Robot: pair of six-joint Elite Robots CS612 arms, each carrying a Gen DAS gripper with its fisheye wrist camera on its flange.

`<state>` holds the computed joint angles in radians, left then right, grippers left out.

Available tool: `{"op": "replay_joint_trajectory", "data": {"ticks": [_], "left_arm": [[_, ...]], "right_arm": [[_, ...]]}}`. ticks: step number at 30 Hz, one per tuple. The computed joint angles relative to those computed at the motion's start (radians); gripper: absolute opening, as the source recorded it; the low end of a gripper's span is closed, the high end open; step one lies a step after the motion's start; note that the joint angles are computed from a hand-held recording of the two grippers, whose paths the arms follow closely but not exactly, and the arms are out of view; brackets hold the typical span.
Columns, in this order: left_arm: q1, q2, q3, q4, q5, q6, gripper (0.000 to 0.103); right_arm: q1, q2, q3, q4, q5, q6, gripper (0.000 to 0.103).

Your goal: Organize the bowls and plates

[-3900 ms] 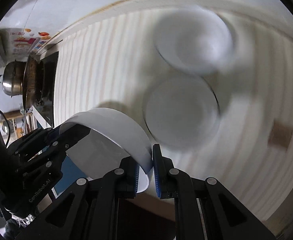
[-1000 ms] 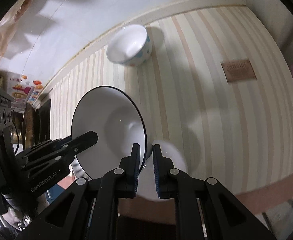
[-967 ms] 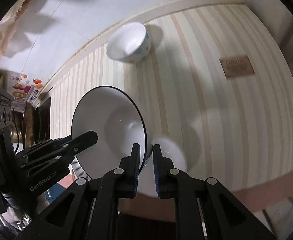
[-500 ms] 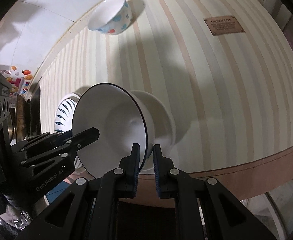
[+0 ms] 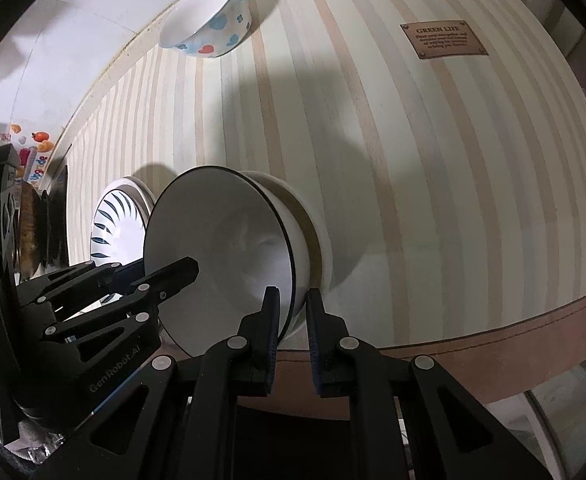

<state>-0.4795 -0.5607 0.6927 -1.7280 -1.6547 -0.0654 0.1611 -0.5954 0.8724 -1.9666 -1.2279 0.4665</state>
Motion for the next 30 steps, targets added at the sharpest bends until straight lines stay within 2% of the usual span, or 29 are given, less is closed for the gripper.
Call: {"op": "replay_joint_trajectory", "data": {"ticks": [5, 13, 23, 25, 27, 29, 30], "left_arm": [[-0.008, 0.000, 0.008, -0.008, 0.026, -0.002, 0.016], [-0.009, -0.007, 0.031, -0.024, 0.026, -0.017, 0.016], [0.000, -0.061, 0.083, -0.115, 0.023, -0.049, 0.017], [0.009, -0.051, 0.047, -0.125, 0.023, -0.069, 0.017], [0.021, -0.017, -0.028, -0.121, 0.011, -0.098, 0.019], [0.033, 0.032, -0.120, -0.112, 0.017, -0.127, 0.027], [0.040, 0.077, -0.206, -0.078, 0.027, -0.145, 0.027]], "right_arm": [[0.001, 0.007, -0.012, 0.011, -0.008, -0.017, 0.015], [0.000, 0.007, -0.011, 0.006, -0.017, -0.019, 0.017], [-0.010, -0.012, -0.002, -0.023, 0.007, -0.013, 0.018], [-0.016, -0.010, -0.017, -0.051, 0.020, -0.007, 0.018], [-0.022, 0.007, -0.060, -0.060, 0.023, -0.010, 0.018], [-0.029, 0.046, -0.139, -0.058, 0.016, -0.010, 0.028], [-0.032, 0.070, -0.185, -0.045, 0.012, -0.009, 0.038]]}}
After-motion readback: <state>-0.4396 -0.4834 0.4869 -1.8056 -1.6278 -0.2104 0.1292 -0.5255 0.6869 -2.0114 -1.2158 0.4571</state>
